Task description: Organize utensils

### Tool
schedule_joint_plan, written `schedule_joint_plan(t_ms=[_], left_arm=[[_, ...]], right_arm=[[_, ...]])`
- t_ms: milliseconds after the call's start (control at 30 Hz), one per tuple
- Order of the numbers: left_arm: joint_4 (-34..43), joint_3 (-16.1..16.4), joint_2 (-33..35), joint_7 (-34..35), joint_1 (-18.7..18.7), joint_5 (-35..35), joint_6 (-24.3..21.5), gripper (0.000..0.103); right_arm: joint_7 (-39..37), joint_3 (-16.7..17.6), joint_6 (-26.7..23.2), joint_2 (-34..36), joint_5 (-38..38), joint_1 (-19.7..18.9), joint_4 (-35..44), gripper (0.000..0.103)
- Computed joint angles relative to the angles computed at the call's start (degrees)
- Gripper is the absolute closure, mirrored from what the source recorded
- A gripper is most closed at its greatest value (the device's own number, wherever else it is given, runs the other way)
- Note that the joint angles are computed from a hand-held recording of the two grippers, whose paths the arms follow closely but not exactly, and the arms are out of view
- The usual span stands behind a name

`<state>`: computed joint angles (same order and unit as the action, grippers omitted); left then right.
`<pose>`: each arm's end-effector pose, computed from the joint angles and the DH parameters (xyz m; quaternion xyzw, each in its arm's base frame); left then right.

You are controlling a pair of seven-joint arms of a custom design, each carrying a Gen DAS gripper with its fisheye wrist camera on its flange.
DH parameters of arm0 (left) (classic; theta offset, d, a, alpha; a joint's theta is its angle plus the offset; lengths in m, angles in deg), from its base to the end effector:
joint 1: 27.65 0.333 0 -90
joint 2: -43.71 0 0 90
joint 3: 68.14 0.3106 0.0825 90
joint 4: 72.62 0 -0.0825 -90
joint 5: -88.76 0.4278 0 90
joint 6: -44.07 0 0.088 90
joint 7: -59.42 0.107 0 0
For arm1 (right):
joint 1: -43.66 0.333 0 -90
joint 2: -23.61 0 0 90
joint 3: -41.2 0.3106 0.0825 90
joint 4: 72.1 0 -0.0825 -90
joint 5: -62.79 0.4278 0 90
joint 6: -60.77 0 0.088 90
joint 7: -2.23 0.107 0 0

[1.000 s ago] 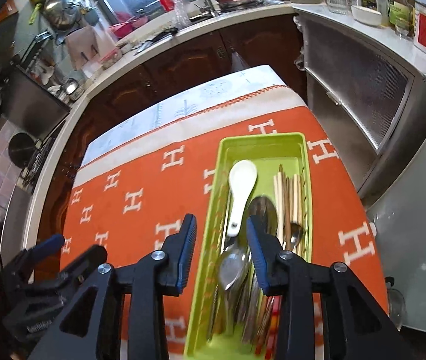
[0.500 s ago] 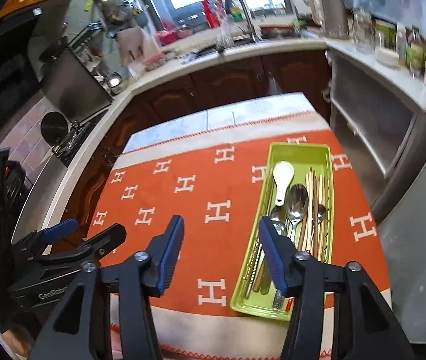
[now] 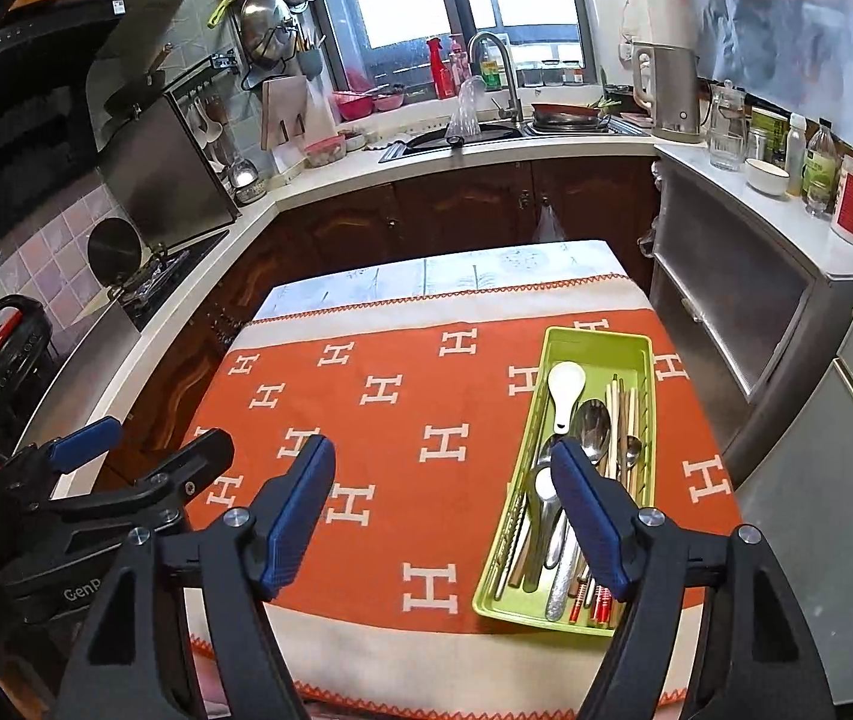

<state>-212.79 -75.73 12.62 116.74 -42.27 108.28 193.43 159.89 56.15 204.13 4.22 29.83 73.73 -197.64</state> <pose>0.4382 -0.1929 0.5510 -0.6382 0.6745 -0.2667 0.2582 0.3742 0.3979 0.5736 -0.6405 0.6557 -0.2104 0.3399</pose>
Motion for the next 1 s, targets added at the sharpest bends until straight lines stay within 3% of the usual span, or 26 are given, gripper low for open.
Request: schedule_joint_plan(t_ms=[1000], left_arm=[[1.1,-0.35,1.54,-0.54,-0.14,-0.1,-0.59,0.001]], right_arm=[[-0.09,0.35,-1.38,0.24,0.78,0.58,1.44,0.027]])
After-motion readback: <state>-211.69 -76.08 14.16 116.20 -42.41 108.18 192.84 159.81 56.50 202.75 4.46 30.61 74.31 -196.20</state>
